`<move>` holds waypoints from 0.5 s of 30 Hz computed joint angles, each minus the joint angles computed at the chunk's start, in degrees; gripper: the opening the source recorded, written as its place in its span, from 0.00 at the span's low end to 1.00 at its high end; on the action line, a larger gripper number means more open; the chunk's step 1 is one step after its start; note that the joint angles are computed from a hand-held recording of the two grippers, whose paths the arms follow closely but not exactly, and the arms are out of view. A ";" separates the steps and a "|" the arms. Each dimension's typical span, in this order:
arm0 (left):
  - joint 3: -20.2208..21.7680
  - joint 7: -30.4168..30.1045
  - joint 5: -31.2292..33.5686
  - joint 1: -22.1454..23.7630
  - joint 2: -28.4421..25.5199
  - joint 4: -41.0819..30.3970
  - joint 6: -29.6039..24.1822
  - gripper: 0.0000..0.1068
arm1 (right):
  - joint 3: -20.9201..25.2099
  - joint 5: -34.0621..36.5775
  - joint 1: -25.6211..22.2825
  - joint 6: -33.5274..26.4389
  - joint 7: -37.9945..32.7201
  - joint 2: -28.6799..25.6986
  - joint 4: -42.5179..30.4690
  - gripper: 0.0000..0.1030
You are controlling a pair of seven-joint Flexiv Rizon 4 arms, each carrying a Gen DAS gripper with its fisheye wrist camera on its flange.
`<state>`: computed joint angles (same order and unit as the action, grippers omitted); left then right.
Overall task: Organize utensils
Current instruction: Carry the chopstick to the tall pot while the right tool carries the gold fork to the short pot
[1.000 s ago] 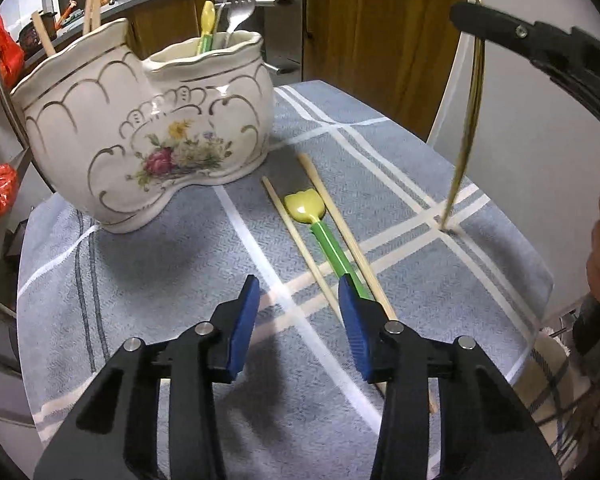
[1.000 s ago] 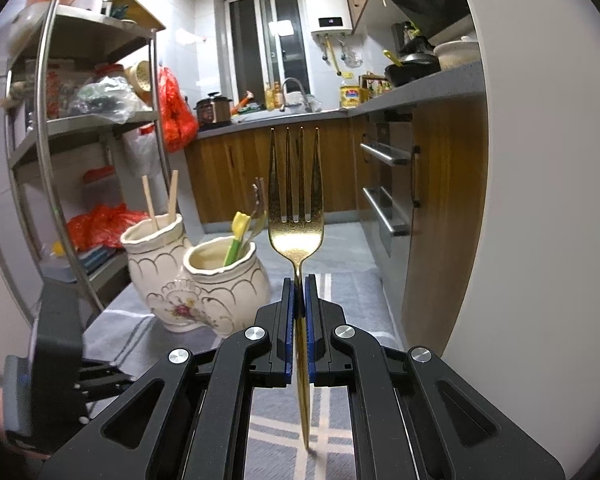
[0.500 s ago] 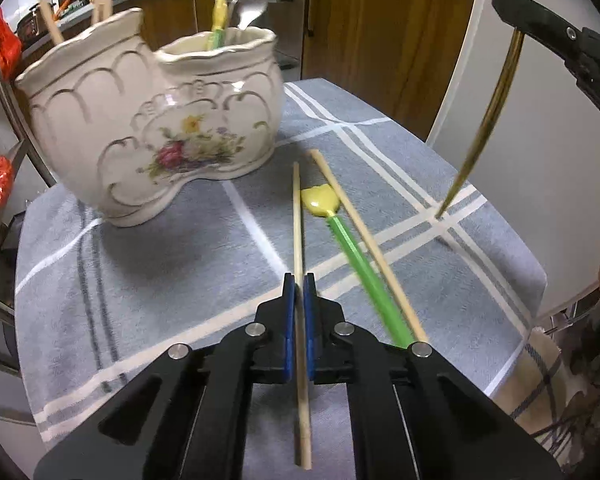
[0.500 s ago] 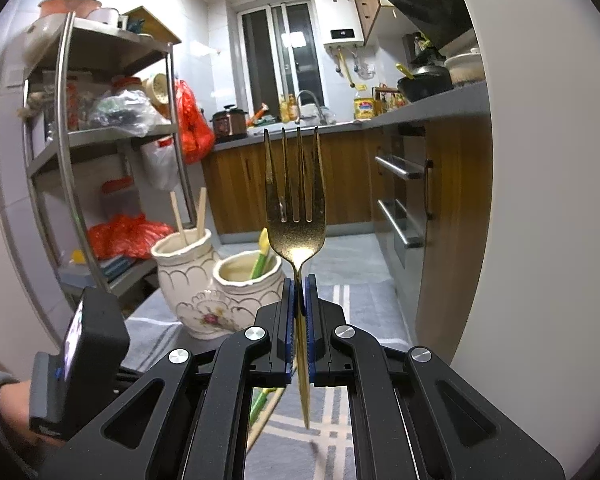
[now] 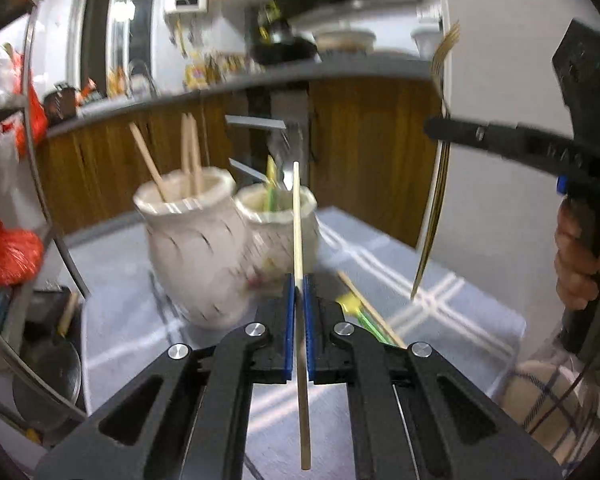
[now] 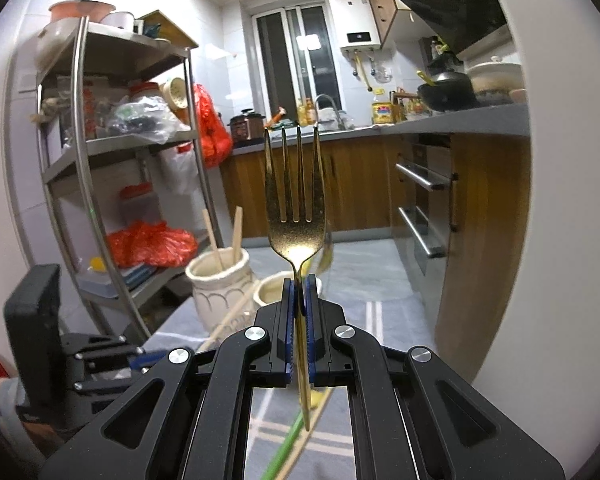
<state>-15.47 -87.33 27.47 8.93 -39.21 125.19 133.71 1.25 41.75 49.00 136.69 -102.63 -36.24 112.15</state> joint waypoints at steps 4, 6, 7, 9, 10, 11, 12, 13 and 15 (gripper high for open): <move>0.30 -1.30 0.39 0.52 -0.21 -1.74 5.16 0.04 | -1.28 0.13 0.74 -1.44 -1.65 -0.01 -2.61 0.06; -0.36 -3.56 1.07 1.59 -0.29 -3.83 5.99 0.04 | -1.59 -0.02 0.76 -2.07 -2.09 -0.05 -3.71 0.06; -0.63 -4.82 1.65 2.14 -0.30 -4.74 6.18 0.04 | -1.98 -0.19 0.78 -2.66 -2.35 -0.20 -4.90 0.06; -1.13 -7.58 2.16 2.92 -0.77 -7.63 6.71 0.04 | -2.11 -1.00 0.27 -3.21 -2.07 -0.51 -6.42 0.06; -1.58 -9.28 2.54 3.46 -1.06 -9.39 6.54 0.04 | -2.08 -1.52 -0.10 -3.29 -1.69 -0.74 -7.08 0.06; -2.48 -11.52 3.63 4.45 -1.62 -11.45 6.19 0.04 | -2.08 -1.90 -0.35 -3.34 -1.38 -1.00 -7.60 0.06; -3.02 -13.52 4.74 5.13 -2.07 -12.97 6.14 0.04 | -2.19 -2.51 -0.76 -3.65 -0.93 -1.37 -8.59 0.06; -3.74 -15.69 5.95 5.88 -2.86 -15.00 6.19 0.04 | -2.49 -2.63 -0.88 -3.84 -0.67 -1.73 -9.45 0.06; -4.74 -19.71 8.01 7.04 -4.26 -18.48 5.95 0.04 | -3.13 -2.74 -1.10 -4.56 -0.21 -2.53 -11.27 0.06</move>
<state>-20.21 -107.04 35.47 15.98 -43.47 106.71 139.66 -1.89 39.01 47.90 132.13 -102.84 -38.77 100.87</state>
